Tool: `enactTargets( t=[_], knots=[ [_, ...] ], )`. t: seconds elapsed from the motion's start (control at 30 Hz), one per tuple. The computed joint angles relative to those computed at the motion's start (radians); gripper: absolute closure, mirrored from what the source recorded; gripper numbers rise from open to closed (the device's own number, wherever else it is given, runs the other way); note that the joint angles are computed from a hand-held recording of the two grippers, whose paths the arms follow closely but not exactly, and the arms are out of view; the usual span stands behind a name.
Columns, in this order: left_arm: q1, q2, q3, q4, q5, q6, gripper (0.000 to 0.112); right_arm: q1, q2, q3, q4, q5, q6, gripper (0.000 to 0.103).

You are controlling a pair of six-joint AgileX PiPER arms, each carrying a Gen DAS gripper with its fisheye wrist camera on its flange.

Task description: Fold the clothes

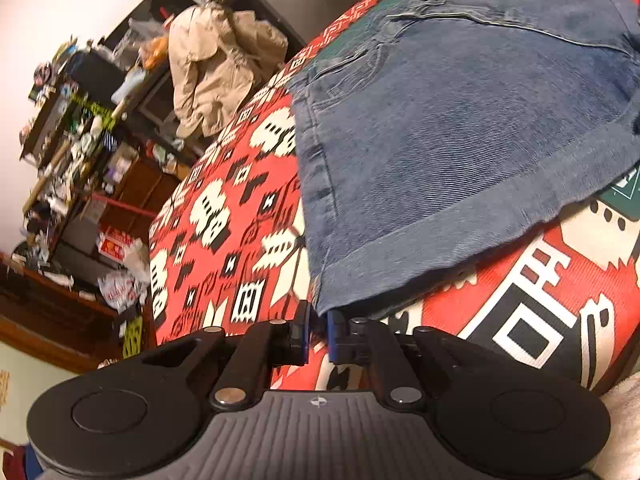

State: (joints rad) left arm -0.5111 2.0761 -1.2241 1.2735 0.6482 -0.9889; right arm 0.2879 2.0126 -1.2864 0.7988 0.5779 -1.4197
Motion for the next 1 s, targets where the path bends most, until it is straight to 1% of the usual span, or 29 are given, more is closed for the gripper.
enactTargets(
  t=[0.07, 0.1, 0.17, 0.2, 0.27, 0.33, 0.4, 0.47, 0.5, 0.63, 0.7, 0.77, 0.87, 0.93, 1.0],
  knots=[
    [0.005, -0.018, 0.01, -0.033, 0.012, 0.034, 0.095, -0.021, 0.001, -0.017, 0.013, 0.061, 0.006, 0.095],
    [0.004, -0.023, 0.013, -0.046, 0.03, 0.046, 0.096, -0.034, -0.003, -0.022, 0.029, 0.089, 0.005, 0.095],
    [0.007, -0.038, 0.025, -0.065, 0.055, 0.051, 0.096, -0.054, -0.013, -0.024, 0.049, 0.109, 0.006, 0.095],
    [0.016, -0.055, 0.033, -0.086, 0.047, 0.047, 0.096, -0.066, -0.014, -0.031, 0.06, 0.119, 0.012, 0.095],
    [0.045, -0.099, 0.049, -0.146, -0.004, 0.034, 0.096, -0.091, -0.011, -0.05, 0.078, 0.14, 0.035, 0.095],
    [0.082, -0.15, 0.06, -0.23, -0.103, 0.032, 0.096, -0.112, 0.008, -0.084, 0.076, 0.158, 0.076, 0.095],
    [0.114, -0.184, 0.059, -0.332, -0.194, 0.061, 0.096, -0.122, 0.025, -0.105, 0.076, 0.158, 0.095, 0.095],
    [0.123, -0.163, 0.021, -0.392, -0.244, 0.076, 0.096, -0.131, 0.042, -0.126, 0.077, 0.159, 0.11, 0.095],
    [0.127, -0.143, -0.005, -0.429, -0.26, 0.098, 0.096, -0.137, 0.056, -0.144, 0.082, 0.173, 0.125, 0.095],
    [0.126, -0.033, -0.116, -0.559, -0.232, 0.227, 0.096, -0.15, 0.102, -0.197, 0.065, 0.216, 0.189, 0.094],
    [0.119, 0.003, -0.137, -0.547, -0.216, 0.224, 0.098, -0.152, 0.117, -0.208, 0.042, 0.225, 0.213, 0.094],
    [0.119, -0.007, -0.117, -0.524, -0.227, 0.193, 0.098, -0.158, 0.121, -0.198, 0.032, 0.229, 0.217, 0.093],
    [0.11, -0.018, -0.117, -0.537, -0.195, 0.193, 0.1, -0.173, 0.122, -0.183, 0.043, 0.241, 0.212, 0.093],
    [0.096, -0.02, -0.123, -0.532, -0.163, 0.182, 0.102, -0.184, 0.131, -0.204, 0.042, 0.268, 0.229, 0.093],
    [0.099, -0.029, -0.113, -0.525, -0.154, 0.17, 0.102, -0.193, 0.13, -0.223, 0.047, 0.284, 0.234, 0.092]
  ],
)
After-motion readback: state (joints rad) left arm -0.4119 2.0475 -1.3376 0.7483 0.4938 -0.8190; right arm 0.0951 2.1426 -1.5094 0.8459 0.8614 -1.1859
